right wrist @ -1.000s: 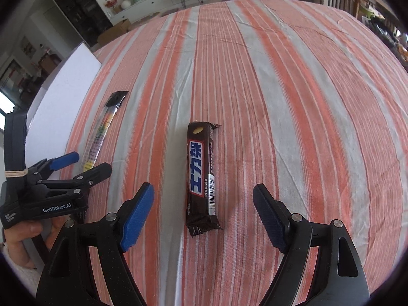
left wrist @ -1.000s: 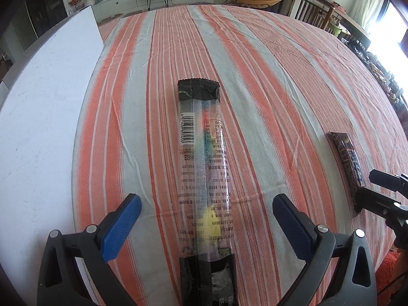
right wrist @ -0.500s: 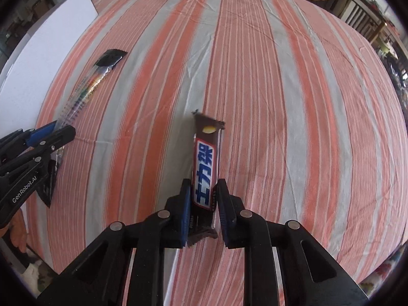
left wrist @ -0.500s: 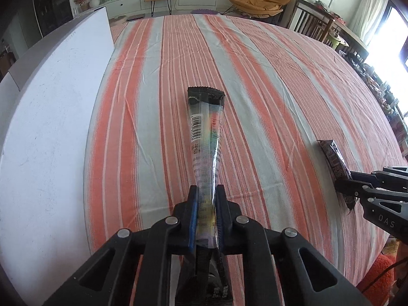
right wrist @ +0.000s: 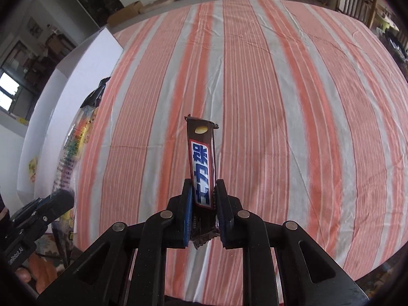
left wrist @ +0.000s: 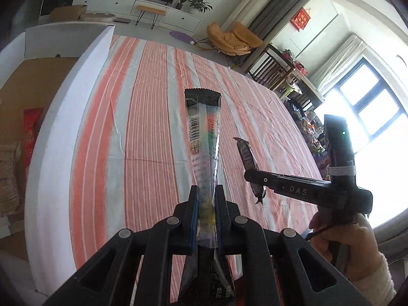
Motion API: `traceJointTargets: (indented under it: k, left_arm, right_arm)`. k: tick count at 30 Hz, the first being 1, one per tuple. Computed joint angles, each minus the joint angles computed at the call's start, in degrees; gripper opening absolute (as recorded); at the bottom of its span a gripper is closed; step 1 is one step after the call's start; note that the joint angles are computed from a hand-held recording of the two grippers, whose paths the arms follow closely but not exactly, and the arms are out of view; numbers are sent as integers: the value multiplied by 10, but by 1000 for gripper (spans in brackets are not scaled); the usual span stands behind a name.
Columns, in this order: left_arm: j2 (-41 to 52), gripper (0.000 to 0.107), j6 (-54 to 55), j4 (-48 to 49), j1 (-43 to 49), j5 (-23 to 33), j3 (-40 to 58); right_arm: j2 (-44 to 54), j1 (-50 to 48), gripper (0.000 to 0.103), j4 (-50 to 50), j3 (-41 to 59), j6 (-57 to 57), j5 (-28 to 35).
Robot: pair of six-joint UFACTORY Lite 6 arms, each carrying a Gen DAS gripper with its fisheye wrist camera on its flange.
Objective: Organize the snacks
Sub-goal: 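Carry both snacks over the box and open both tools to drop them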
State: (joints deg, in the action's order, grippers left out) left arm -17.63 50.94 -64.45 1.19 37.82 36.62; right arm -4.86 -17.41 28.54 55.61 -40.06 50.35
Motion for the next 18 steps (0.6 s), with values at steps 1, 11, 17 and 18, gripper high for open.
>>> traceJointTargets:
  k: [1, 11, 17, 18]
  left_arm:
    - [-36, 11, -12, 17, 39, 43, 7]
    - [6, 11, 75, 94, 449, 200, 203]
    - [135, 13, 140, 107, 458, 27, 203]
    - [141, 13, 167, 93, 464, 2, 190]
  right_arm:
    - [-19, 15, 18, 5, 7, 10, 17]
    - [33, 394, 18, 23, 293, 267, 35]
    - [244, 559, 18, -70, 503, 375, -20]
    - [264, 565, 24, -52, 506, 356, -35]
